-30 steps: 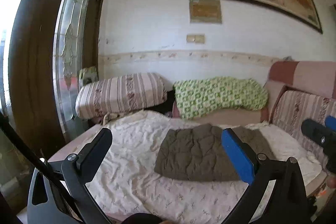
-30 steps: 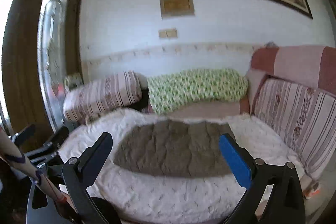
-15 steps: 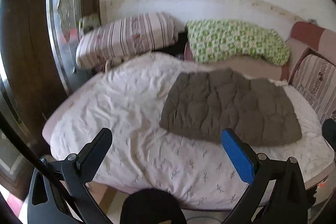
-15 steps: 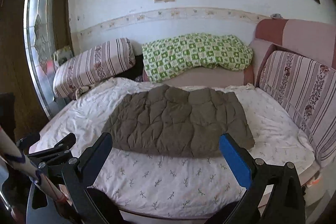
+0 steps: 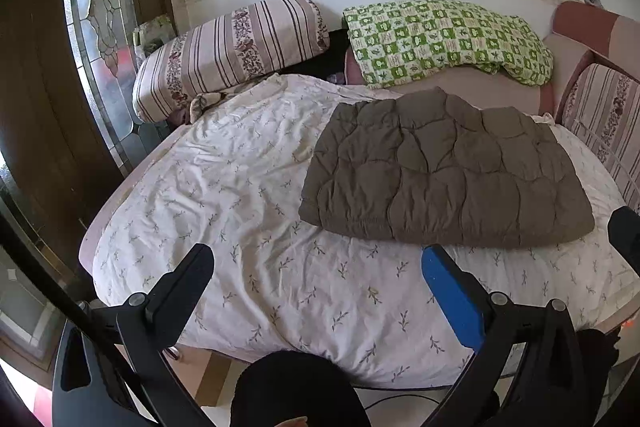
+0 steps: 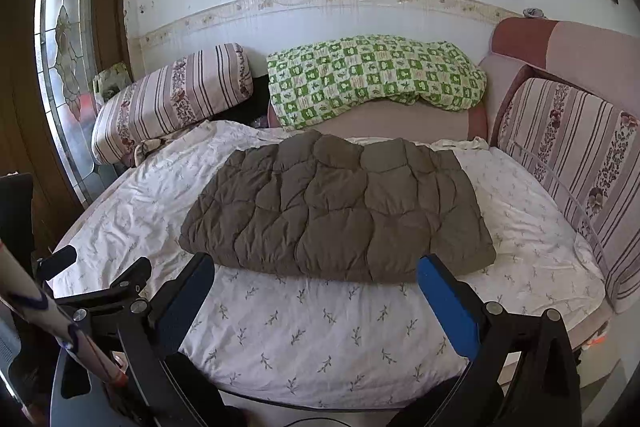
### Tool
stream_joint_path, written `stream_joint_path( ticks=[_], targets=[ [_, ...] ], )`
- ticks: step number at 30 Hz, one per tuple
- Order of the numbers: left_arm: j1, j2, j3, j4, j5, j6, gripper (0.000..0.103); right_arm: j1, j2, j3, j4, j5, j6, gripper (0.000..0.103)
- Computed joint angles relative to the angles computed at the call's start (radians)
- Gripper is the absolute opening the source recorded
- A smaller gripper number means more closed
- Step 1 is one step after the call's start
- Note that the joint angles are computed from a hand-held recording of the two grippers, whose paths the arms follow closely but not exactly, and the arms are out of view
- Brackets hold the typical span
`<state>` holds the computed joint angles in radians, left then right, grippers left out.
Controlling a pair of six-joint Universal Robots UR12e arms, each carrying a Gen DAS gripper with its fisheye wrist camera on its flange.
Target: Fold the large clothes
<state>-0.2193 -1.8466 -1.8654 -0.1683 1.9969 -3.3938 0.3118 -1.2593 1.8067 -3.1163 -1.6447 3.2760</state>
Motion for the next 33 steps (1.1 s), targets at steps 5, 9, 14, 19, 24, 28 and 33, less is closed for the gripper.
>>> stream_joint_path(
  ticks=[5, 9, 14, 19, 24, 28, 33],
  targets=[
    [0.003, 0.0, 0.001, -0.015, -0.012, -0.003, 0.103, 0.0, 0.001, 0.001, 0.004, -0.002, 0.002, 0.103],
    [0.005, 0.001, -0.001, -0.012, -0.014, 0.001, 0.103, 0.0, 0.002, 0.0, 0.004, -0.002, 0.003, 0.103],
    [0.003, -0.001, 0.0, -0.012, -0.011, 0.002, 0.103, 0.002, 0.002, 0.0, 0.007, -0.003, 0.004, 0.103],
    [0.004, 0.001, -0.003, -0.01, -0.012, 0.009, 0.103, 0.002, 0.003, 0.002, 0.005, -0.004, 0.004, 0.103],
    [0.002, -0.001, -0.002, -0.012, -0.01, 0.005, 0.103, 0.001, 0.002, 0.005, 0.007, -0.001, 0.004, 0.103],
    [0.005, 0.002, -0.004, -0.016, -0.012, 0.013, 0.103, 0.0, 0.001, 0.015, 0.003, 0.002, 0.001, 0.103],
    [0.008, 0.003, -0.009, -0.011, -0.013, 0.03, 0.103, -0.004, 0.001, 0.014, 0.013, 0.007, -0.002, 0.103]
  ],
)
